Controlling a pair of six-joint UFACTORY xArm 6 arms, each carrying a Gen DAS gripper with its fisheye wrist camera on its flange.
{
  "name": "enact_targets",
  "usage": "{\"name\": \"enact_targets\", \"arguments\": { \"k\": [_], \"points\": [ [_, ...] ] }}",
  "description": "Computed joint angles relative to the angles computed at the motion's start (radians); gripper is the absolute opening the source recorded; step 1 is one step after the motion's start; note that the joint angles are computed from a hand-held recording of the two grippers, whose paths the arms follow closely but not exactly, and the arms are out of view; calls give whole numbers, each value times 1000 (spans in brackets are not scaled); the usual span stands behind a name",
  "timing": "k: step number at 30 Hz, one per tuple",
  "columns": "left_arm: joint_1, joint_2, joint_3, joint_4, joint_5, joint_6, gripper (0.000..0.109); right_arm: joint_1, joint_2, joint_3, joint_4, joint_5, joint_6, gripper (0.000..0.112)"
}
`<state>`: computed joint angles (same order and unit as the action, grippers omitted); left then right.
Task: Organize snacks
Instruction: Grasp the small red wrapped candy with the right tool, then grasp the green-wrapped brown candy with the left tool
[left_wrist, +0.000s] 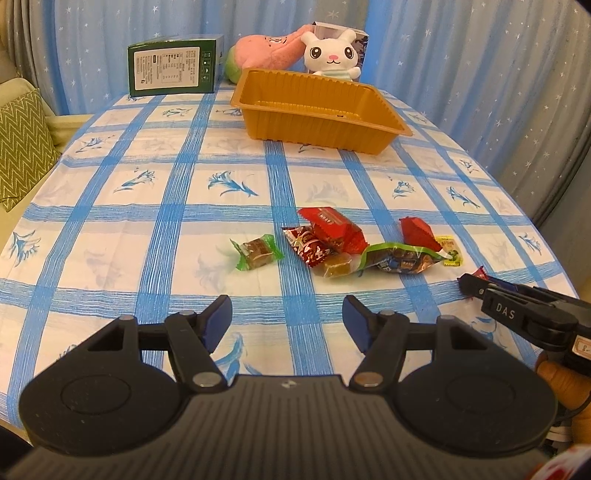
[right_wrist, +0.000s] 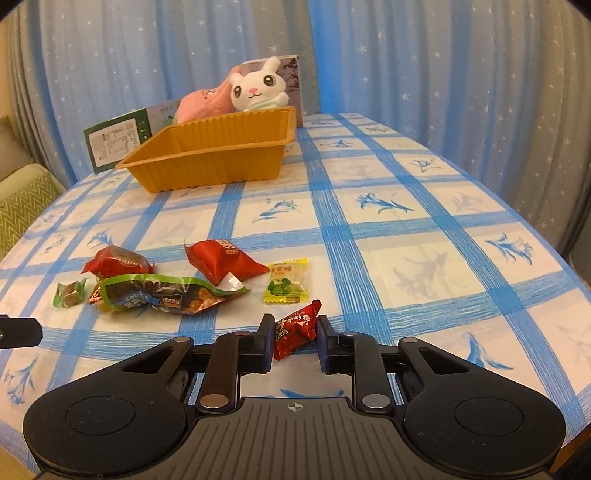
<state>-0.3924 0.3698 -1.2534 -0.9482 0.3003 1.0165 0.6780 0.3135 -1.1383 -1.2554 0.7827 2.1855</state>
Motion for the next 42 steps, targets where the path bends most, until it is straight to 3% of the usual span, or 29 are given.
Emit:
{"name": "enact_targets", "arguments": {
  "k": [11,13,20,27,32,36,42],
  "points": [
    [19,79,-90,36,-3,36,60,17,-13,2,-41,22,30,23],
    [24,109,-132,38,8,80,55,19,-12,-2,-46,25,29,23],
    [24,225,-280,132,43,241,54,12,-13,0,-48,12,44,23],
    [25,311,-389,211,93,353,45,4,-8,-2,-52,0,53,23],
    [46,365,-483,265,199,265,37,0,-7,-2,-51,-6,57,23],
    [54,370,-501,261,245,199,21,-4,-6,-2,-52,-6,62,23],
    [37,330,-424,276,160,93,18,1,-7,-6,-52,7,65,23]
  ]
}}
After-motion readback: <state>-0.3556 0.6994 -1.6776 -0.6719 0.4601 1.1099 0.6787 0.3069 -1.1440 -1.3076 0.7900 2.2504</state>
